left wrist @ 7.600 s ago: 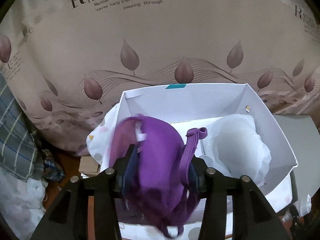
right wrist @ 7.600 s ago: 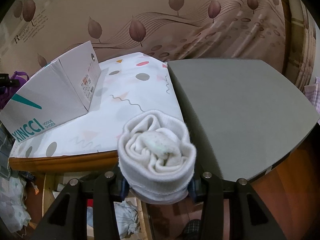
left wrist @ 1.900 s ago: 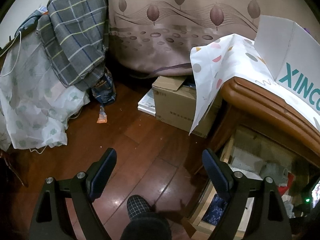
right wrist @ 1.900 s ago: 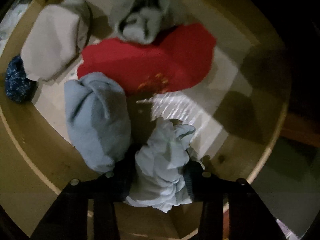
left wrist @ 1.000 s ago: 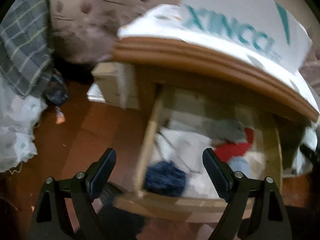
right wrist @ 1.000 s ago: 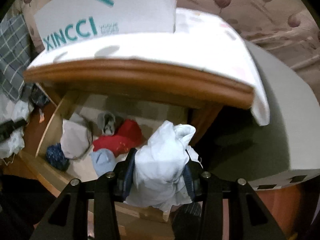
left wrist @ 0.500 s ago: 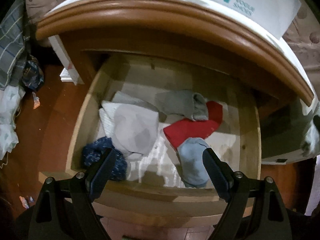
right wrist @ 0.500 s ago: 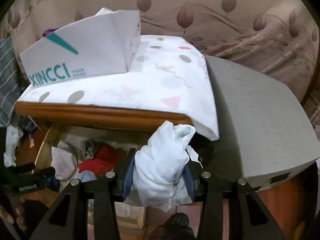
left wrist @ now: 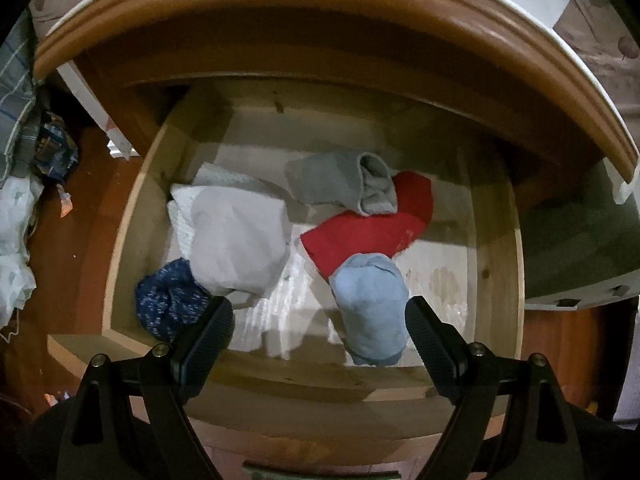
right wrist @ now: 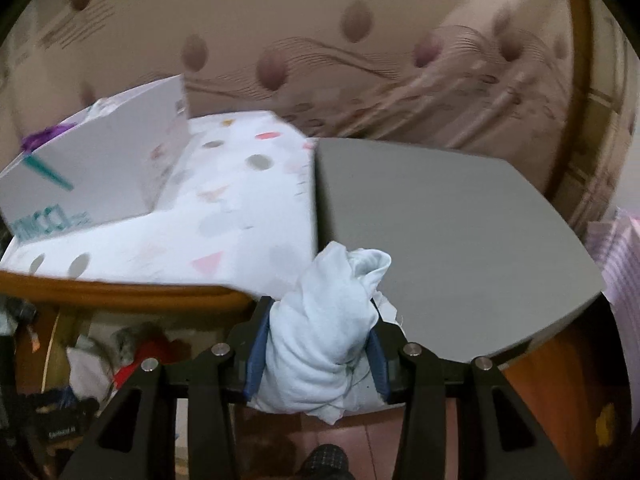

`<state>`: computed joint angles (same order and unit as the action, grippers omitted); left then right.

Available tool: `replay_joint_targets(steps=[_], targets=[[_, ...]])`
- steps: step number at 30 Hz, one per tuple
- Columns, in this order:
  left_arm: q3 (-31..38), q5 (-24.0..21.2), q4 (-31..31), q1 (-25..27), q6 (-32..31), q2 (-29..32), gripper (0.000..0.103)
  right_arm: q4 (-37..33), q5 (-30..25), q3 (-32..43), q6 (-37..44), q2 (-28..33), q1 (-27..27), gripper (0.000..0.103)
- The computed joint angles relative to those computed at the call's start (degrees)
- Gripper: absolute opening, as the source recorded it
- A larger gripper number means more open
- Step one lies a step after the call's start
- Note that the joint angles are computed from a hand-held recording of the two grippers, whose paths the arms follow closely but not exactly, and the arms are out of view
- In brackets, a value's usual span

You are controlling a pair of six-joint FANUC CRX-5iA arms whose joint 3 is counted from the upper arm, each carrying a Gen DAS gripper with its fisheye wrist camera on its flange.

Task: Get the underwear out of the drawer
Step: 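Lower the left tool into the drawer onto the light blue rolled sock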

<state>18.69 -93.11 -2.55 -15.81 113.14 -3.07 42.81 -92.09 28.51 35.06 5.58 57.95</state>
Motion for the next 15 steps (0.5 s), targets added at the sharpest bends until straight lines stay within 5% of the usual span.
replay_joint_targets(steps=[15], targets=[[2.4,-3.06,4.27,-0.21,2.58,7.29,0.085,0.28,-1.1,-1.62,-5.36,-1.67,-3.26,0.043]])
